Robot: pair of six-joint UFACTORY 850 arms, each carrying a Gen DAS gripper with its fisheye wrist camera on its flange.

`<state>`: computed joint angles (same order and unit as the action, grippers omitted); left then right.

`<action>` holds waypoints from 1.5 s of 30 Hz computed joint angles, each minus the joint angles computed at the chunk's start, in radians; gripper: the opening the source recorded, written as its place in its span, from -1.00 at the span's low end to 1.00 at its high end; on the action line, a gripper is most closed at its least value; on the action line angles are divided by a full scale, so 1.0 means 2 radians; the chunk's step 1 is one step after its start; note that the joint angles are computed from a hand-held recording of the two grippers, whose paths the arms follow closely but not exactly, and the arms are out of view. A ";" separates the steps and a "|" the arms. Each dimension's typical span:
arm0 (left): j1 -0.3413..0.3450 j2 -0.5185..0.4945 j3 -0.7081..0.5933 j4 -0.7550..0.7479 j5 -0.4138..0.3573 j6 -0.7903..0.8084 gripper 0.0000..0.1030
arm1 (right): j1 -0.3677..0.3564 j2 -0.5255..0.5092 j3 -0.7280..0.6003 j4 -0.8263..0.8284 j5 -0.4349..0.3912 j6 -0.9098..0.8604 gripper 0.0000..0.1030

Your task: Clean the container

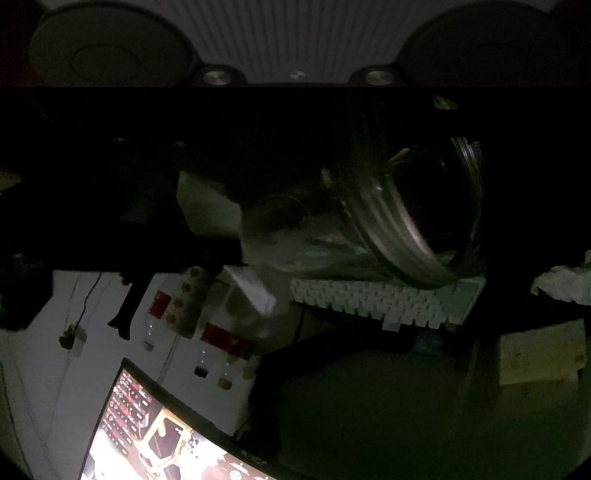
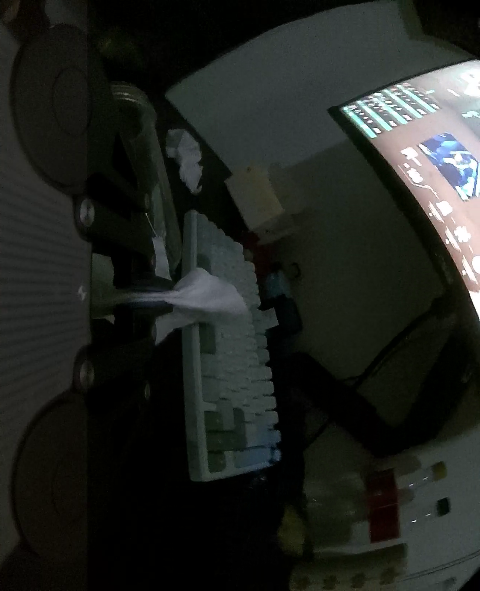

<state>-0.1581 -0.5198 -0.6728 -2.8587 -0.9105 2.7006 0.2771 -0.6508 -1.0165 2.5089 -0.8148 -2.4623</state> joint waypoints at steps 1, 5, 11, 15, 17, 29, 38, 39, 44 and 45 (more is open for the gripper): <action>0.000 0.000 0.000 0.001 0.000 0.000 0.51 | -0.002 -0.001 0.001 -0.004 -0.004 0.007 -0.86; 0.001 -0.001 0.000 0.002 -0.002 -0.003 0.51 | -0.003 0.012 0.012 -0.013 -0.011 0.013 -0.86; -0.006 -0.002 0.004 -0.010 -0.013 0.005 0.15 | 0.012 0.038 0.039 -0.037 -0.025 -0.013 -0.85; 0.001 -0.012 0.017 0.016 -0.065 -0.001 -0.61 | 0.015 0.045 0.053 -0.043 -0.037 -0.025 -0.85; 0.006 -0.017 0.025 0.033 -0.100 -0.006 -0.78 | 0.014 0.048 0.057 -0.044 -0.037 -0.018 -0.85; 0.049 -0.002 0.048 0.137 -0.162 -0.094 -0.48 | 0.030 0.078 0.084 -0.040 -0.020 -0.067 -0.84; -0.018 0.011 0.051 0.001 -0.091 0.072 0.25 | 0.034 0.065 0.060 -0.049 -0.008 -0.070 -0.84; -0.017 0.008 0.045 0.002 -0.083 0.067 0.25 | 0.034 0.063 0.058 -0.052 -0.008 -0.068 -0.84; -0.011 -0.003 0.033 -0.010 -0.065 0.032 0.27 | 0.035 0.057 0.049 -0.080 -0.015 -0.043 -0.84; -0.009 -0.003 0.032 -0.009 -0.065 0.025 0.27 | 0.038 0.057 0.047 -0.082 -0.015 -0.042 -0.83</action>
<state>-0.1766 -0.5260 -0.6095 -2.8770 -1.0410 2.7504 0.3524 -0.5372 -0.9225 2.3448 -0.8453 -2.5455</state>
